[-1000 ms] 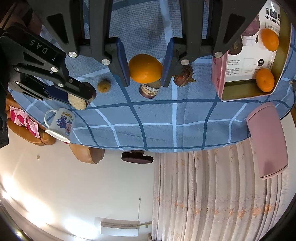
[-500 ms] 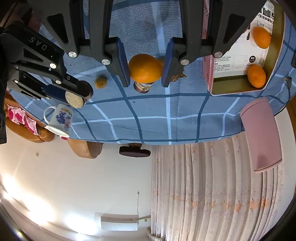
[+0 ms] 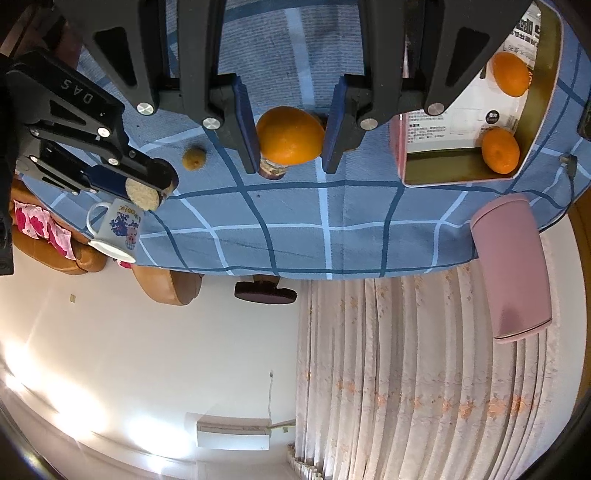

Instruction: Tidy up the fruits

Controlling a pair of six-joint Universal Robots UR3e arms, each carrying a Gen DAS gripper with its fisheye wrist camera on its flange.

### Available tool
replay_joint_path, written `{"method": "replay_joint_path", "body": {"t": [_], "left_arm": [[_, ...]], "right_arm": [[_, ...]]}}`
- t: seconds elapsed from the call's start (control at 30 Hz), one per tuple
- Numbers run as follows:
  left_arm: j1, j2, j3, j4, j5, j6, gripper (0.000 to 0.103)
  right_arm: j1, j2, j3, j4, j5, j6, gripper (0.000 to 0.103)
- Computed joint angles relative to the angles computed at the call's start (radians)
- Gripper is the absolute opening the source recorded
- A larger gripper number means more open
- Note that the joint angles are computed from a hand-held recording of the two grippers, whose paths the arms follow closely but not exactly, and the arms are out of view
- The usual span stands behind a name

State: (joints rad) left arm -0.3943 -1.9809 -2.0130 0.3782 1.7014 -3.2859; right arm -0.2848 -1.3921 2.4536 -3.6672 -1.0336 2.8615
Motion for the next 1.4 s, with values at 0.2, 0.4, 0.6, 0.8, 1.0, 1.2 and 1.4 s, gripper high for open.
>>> {"method": "replay_joint_path", "body": {"t": [0.2, 0.4, 0.6, 0.8, 1.0, 1.2, 1.4], "left_arm": [[0.035, 0.051, -0.054, 0.017, -0.019, 0.005, 0.035], [0.105, 0.120, -0.120, 0.023, -0.067, 0.015, 0.009], [0.215, 0.177, -0.212, 0.026, -0.151, -0.004, 0.009], [0.250, 0.235, -0.263, 0.022, -0.187, -0.024, 0.035], [0.088, 0.117, -0.103, -0.086, -0.100, -0.017, 0.079], [-0.001, 0.007, 0.063, -0.255, -0.020, -0.018, 0.079], [-0.006, -0.051, 0.159, -0.382, -0.048, -0.043, 0.056]], "right_arm": [[0.071, 0.006, -0.061, 0.047, -0.032, 0.009, 0.037], [0.163, 0.014, -0.172, 0.120, -0.051, 0.035, 0.037], [0.254, 0.051, -0.250, 0.130, -0.101, 0.055, 0.037], [0.173, 0.023, -0.172, 0.130, -0.053, 0.061, 0.037], [0.058, -0.021, -0.081, 0.104, 0.038, 0.049, 0.038], [-0.042, -0.029, -0.037, 0.096, 0.141, 0.035, 0.038], [-0.094, -0.020, -0.011, 0.091, 0.194, 0.018, 0.038]]}}
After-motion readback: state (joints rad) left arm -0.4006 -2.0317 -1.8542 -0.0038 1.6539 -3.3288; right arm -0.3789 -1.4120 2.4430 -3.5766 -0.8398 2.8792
